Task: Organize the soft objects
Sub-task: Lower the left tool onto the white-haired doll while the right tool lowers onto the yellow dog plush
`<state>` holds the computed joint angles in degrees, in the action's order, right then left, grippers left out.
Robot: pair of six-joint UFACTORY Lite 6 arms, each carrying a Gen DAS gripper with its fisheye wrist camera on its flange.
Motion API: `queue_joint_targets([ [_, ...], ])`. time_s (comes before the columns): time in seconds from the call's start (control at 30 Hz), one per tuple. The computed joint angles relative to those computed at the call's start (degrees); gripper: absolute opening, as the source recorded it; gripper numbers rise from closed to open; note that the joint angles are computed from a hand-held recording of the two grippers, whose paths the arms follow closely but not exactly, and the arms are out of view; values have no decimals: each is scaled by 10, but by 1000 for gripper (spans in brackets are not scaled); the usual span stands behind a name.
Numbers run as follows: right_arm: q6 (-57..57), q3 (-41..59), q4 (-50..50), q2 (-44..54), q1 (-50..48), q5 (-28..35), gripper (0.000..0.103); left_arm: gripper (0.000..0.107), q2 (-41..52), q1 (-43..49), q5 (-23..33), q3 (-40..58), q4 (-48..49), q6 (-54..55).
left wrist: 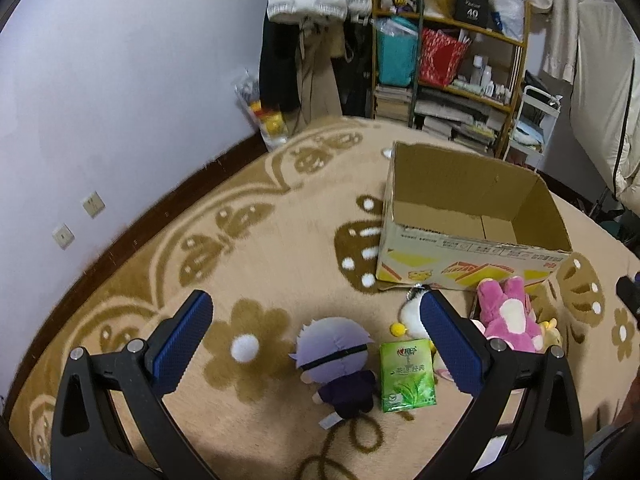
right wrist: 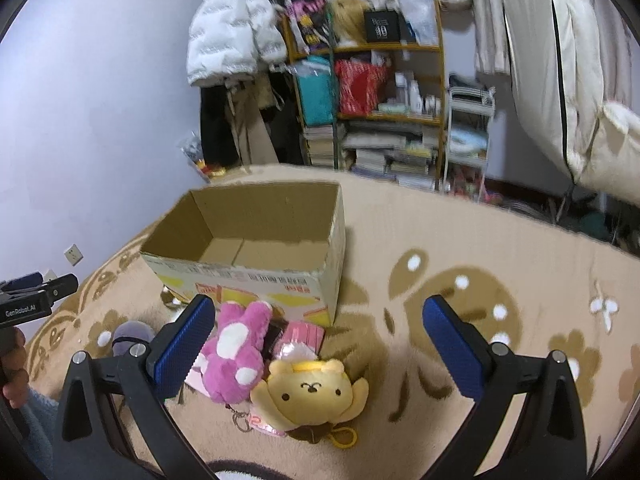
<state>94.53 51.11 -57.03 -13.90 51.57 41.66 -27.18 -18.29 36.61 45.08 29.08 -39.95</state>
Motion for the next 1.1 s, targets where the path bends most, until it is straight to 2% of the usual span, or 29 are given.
queue_joint_targets([
  [0.17,-54,-20,90,0,-62,-74,103,102,79,62,-30,29,-125,111],
  [0.33,-77,-56,133,13,-117,-153,103,102,145,88,-33,51,-176,151],
  [0.53,-226,-33,267,87,-191,-231,103,102,206,99,-23,73,-220,180],
  [0.67,-324,-17,366,125,-210,-247,103,102,250,106,-21,87,-236,189],
  [0.83,-359,-9,402,161,-213,-245,103,102,289,107,-13,101,-224,181],
  [0.97,-443,-14,495,178,-227,-261,103,102,319,104,-8,114,-211,171],
  [1.1,-567,-22,629,189,-239,-271,103,102,353,110,2,130,-243,196],
])
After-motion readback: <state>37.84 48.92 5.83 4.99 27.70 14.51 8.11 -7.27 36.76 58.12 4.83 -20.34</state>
